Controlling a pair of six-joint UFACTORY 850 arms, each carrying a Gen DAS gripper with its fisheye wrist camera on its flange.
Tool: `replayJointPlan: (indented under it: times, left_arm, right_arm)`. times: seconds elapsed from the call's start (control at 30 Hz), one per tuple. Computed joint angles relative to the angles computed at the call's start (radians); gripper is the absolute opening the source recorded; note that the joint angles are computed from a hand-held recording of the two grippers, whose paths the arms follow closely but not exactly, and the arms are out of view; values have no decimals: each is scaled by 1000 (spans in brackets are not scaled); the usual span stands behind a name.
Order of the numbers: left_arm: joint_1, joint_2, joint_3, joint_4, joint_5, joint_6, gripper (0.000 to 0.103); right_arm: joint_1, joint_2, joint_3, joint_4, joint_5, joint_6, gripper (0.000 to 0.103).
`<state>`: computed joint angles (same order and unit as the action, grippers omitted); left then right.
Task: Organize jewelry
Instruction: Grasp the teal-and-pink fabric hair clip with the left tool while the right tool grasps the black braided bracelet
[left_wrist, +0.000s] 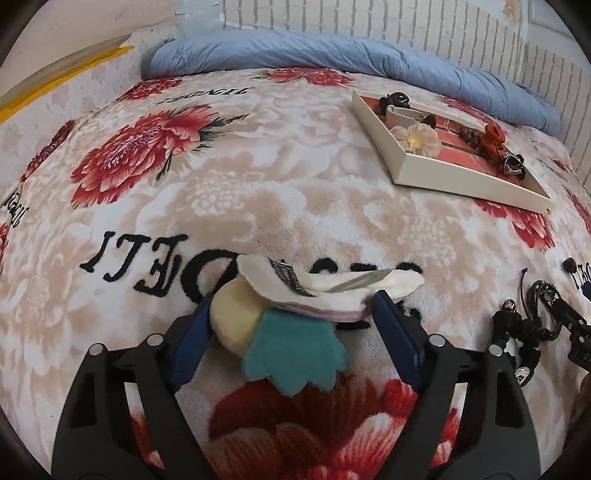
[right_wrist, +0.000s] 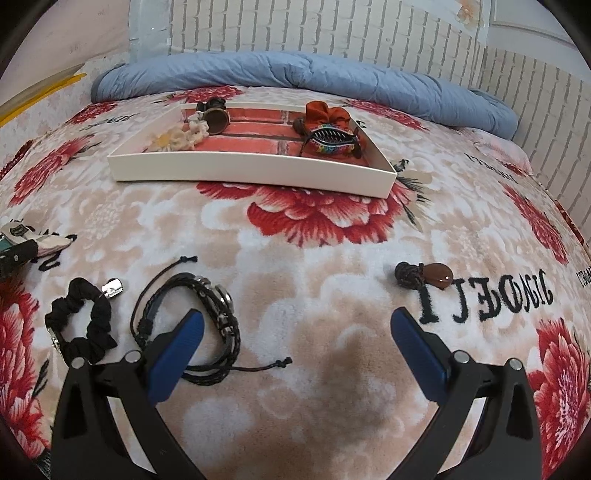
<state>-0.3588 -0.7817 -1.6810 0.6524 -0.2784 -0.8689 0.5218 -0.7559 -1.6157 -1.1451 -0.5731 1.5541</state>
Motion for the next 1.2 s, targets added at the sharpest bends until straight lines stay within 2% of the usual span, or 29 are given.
replayJointPlan:
  times: [0.1,0.23,0.6,0.7,0.8,0.87,0.9,0.93,1.07,1.2]
  left_arm:
    - [8,8,13,-49,10,49,75]
    - [18,18,30,-134,30,133,73]
    - [7,71,112,41,64,36,76]
    - [10,84,133,46,80,29,79]
    - [17,84,135,-28,91,90,78]
    - [22,70,116,-147,81,205,78]
    - [22,65,109,-172,76,229,78]
    - [22,60,102,-178,69,234,78]
    - [23,54,93,-210,69,276,74]
    - [24,50,85,-222,60,284,64]
  right_arm:
    - [-2,0,0,7,7,-4,98]
    - [-5,2,4,6,16,7,98]
    - [-12,8,16,6,38,21,98]
    - [-11,8,16,1,37,25,98]
    - [-10,8,15,0,39,17,98]
    - [-9,1,4,23,38,-18,94]
    - [-9,-4,-5,42,39,-46,88]
    - [-9,-9,-13,60,41,-74,81]
    - [-10,-10,-14,81,62,-108,72]
    - [-16,-2,-2,90,97,-110,60]
